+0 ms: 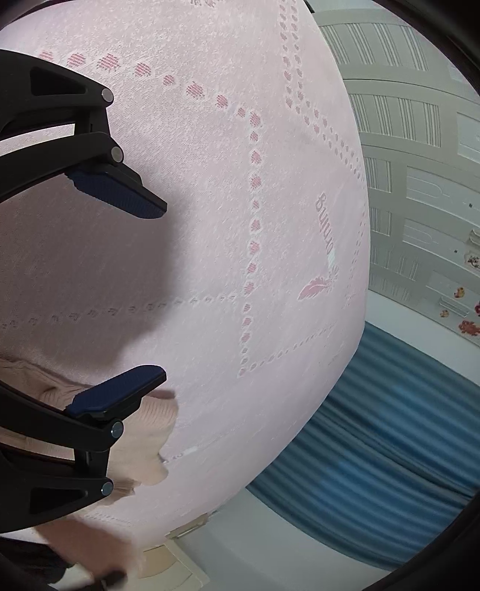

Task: Fold small clothes

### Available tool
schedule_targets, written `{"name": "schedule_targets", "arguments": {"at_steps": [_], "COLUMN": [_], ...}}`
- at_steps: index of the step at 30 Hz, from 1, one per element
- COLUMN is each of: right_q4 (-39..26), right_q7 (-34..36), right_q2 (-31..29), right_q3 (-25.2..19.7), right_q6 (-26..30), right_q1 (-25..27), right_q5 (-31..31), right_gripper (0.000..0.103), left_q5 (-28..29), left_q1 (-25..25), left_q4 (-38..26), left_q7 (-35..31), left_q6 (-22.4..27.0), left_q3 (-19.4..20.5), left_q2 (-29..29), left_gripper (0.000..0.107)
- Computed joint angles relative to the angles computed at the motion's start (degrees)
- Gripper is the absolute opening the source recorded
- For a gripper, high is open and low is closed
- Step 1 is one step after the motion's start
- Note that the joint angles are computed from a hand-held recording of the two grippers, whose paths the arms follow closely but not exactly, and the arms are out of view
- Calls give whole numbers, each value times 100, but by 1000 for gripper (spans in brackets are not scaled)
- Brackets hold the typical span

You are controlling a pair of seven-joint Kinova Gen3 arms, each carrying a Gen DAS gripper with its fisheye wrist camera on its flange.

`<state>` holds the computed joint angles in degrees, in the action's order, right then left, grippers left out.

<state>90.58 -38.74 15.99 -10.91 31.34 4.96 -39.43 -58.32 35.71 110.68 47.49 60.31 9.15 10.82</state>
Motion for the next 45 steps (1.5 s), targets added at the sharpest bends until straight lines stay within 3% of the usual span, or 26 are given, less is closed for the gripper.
{"name": "schedule_targets", "arguments": {"at_steps": [1, 2, 3, 5, 7, 11, 15, 20, 26, 32, 35, 40, 44, 45], "right_q4": [-29, -84, -122, -65, -18, -392, -600, -634, -1178, -630, -615, -761, -801, -794], "right_q7": [90, 149, 212, 336, 627, 727, 629, 863, 405, 807, 750, 682, 554, 542], "right_q2": [150, 269, 381, 388, 425, 731, 978, 1281, 1704, 1497, 1466, 1502, 1544, 1536], "right_q3": [-187, -267, -241, -13, -7, 130, 391, 323, 444, 172, 214, 209, 257, 252], "right_q6": [233, 466, 642, 713, 749, 1272, 1153, 1074, 1691, 1052, 1108, 1344, 1335, 1315], "right_q1": [57, 55, -51, -187, 98, 816, 1163, 1771, 1778, 1720, 1663, 1740, 1671, 1660], "right_q5": [-15, 63, 235, 329, 93, -273, -155, -113, 460, 616, 643, 542, 541, 541], "right_gripper": [16, 36, 44, 47, 50, 53, 53, 53, 53, 52, 44, 44, 44, 44], "left_q5": [-17, -49, -62, -104, -139, -306, -355, -226, 36, -93, -158, -32, -16, -145], "left_q1": [-9, -40, -66, -113, -86, -41, -32, 207, 342, 435, 434, 432, 510, 593], "left_q4": [42, 75, 89, 55, -23, -119, -218, -695, -884, -843, -859, -1082, -1162, -1148], "left_q7": [14, -1, -34, -243, -418, -652, -890, -1403, -1712, -1740, -1800, -2121, -2258, -2169], "left_q6": [-50, -164, -262, -433, -431, -745, -1204, -1102, -1207, -1539, -1637, -1552, -1528, -1507], "left_q3": [-4, -6, -2, 10, 20, -22, -89, -208, -432, -622, -662, -700, -786, -841], "left_q2": [-31, -47, -55, -28, 24, 118, 225, 593, 751, 778, 808, 981, 1029, 1027], "left_gripper": [80, 81, 80, 81, 81, 80, 80, 79, 77, 59, 49, 40, 10, 9]}}
